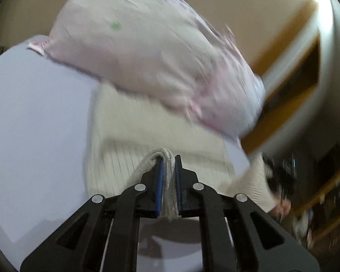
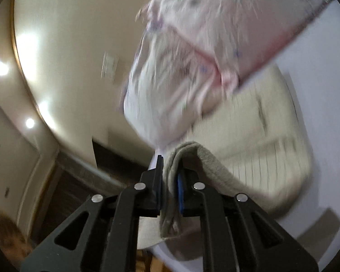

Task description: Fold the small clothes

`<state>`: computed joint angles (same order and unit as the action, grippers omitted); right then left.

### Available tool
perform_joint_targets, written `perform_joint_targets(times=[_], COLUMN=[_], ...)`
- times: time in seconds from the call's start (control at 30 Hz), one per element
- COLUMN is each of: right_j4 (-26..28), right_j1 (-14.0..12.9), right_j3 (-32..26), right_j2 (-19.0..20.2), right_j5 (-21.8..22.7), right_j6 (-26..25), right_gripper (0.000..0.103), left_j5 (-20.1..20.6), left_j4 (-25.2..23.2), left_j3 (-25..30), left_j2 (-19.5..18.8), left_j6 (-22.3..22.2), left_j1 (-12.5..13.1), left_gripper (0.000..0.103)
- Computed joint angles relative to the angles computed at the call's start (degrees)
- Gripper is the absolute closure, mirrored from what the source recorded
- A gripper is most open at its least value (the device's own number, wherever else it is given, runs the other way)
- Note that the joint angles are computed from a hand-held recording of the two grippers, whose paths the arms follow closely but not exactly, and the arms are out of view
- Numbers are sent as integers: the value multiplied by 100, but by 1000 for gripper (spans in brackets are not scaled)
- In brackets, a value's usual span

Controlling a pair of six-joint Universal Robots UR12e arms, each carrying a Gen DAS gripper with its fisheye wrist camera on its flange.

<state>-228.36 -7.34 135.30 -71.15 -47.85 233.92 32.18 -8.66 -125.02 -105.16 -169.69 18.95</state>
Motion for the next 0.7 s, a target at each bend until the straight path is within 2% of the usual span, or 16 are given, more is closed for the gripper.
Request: perform_joint_targets(times=[0.03,0.07,0.1,0.13,0.2,0.27,0.33,0.43,0.47,0.5,0.53,0.57,0.6,0.63,0.67,0.7], right_j4=[27,231,464,847,1154,1277,1199,923,1014,1123,1145,999,773,617,495,402], right_j1=[5,4,17,25,-5,-30,-56,-110,-104,-87,-51,-29,-34,-52,-59,-57], right_j3=[-173,-371,-465,-564,-694,-779,-825,-959,-988,-992,-974,-898,-853,-798,-723,-668], right_j2=[148,309,380,463,629,721,724,831,844,841,831,815,840,839,812,802], right_j5=[-179,-383,-539,-799,-872,-870,-893,-1012,-1115,-1273,-1526,-1818,-1891,-1906,-1964,-1996], right_j6=[153,262,268,348,601,659,617,900,928,970,1036,1130,1181,1166,1068,1003], right_gripper=[92,92,92,92,92,92,92,92,88,79,49,26,23,22,19,17], left_j5=[213,402,726,908,1194,1239,1166,1173,1178,1092,1008,921,952,1105,1232,1192], left_j4=[445,685,757,681,423,170,191,224,175,26,-149,-195,-79,264,709,913], left_j3=[262,436,752,947,1267,1412,1461,1611,1670,1743,1813,1862,1828,1783,1677,1595], left_j2=[-270,-443,-706,-853,-1107,-1246,-1332,-1426,-1453,-1491,-1520,-1551,-1514,-1497,-1461,-1436], left_j6=[-569,-899,-1232,-1350,-1487,-1560,-1562,-1595,-1641,-1720,-1830,-2008,-2164,-2448,-2734,-2792], left_j1=[-123,-219,-373,-463,-599,-631,-624,-655,-668,-651,-629,-594,-534,-496,-421,-358], left_gripper=[94,94,94,94,94,94,94,94,94,92,87,83,60,26,17,16])
